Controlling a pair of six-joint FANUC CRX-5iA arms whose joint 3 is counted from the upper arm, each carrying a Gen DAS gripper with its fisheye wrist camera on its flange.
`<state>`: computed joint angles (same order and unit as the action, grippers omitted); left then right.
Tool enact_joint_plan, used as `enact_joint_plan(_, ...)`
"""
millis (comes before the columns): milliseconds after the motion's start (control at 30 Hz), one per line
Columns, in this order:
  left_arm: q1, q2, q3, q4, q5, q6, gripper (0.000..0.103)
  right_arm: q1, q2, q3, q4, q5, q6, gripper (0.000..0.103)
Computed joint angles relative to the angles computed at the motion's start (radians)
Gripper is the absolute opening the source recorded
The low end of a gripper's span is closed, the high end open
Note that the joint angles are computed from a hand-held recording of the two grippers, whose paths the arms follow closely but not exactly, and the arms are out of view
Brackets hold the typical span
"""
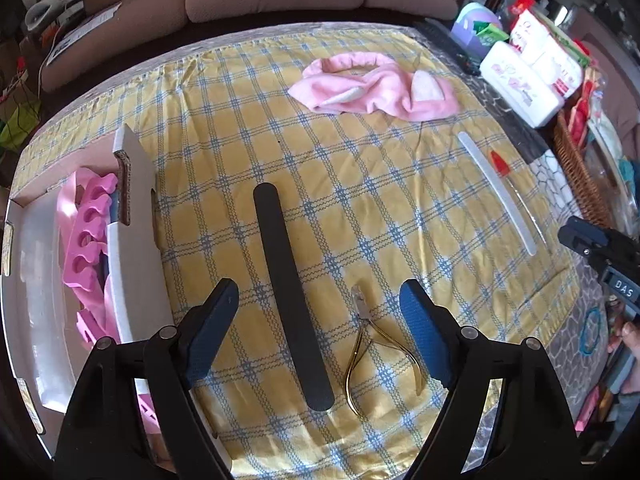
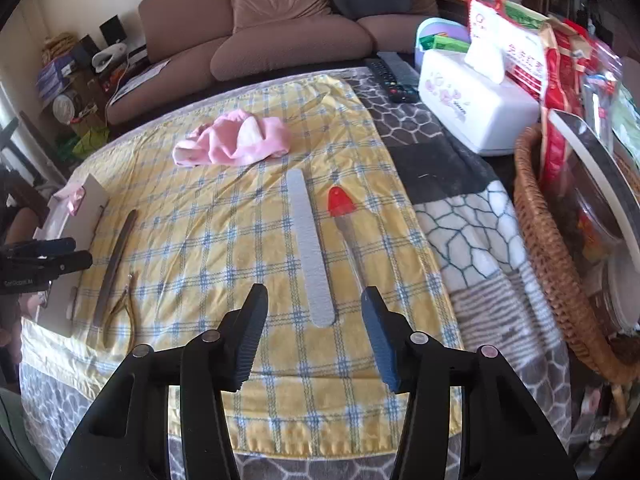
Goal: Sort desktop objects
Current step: 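Withdraw both grippers toward the black and grey nail files, then grasp the black nail file with the left gripper while the right grasps the grey file, then carry both files into the box and open both grippers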
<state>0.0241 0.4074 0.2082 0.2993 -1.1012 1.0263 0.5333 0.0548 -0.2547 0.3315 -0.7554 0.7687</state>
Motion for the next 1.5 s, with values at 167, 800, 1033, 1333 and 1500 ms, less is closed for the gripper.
enact_joint_plan(167, -0.018, 0.054, 0.053, -0.026, -0.021, 0.038, 0.077, -0.029, 0.103, 0.072, -0.057, 0.008, 0.104, 0.039)
enact_joint_plan(800, -0.035, 0.091, 0.084, -0.122, 0.020, 0.103, 0.029, -0.033, 0.193, 0.098, 0.009, 0.029, 0.151, 0.018)
enact_joint_plan(1033, -0.014, 0.077, 0.062, -0.061, 0.005, 0.048, 0.018, -0.038, 0.150, 0.085, -0.050, 0.052, 0.126, 0.018)
enact_joint_plan(1333, 0.002, 0.009, -0.002, 0.042, 0.031, -0.026, 0.018, -0.002, 0.051, 0.057, -0.051, 0.063, 0.087, 0.018)
enact_joint_plan(1500, 0.042, -0.054, -0.045, 0.145, 0.032, -0.087, 0.018, 0.052, 0.012, 0.072, -0.035, 0.055, 0.072, 0.018)
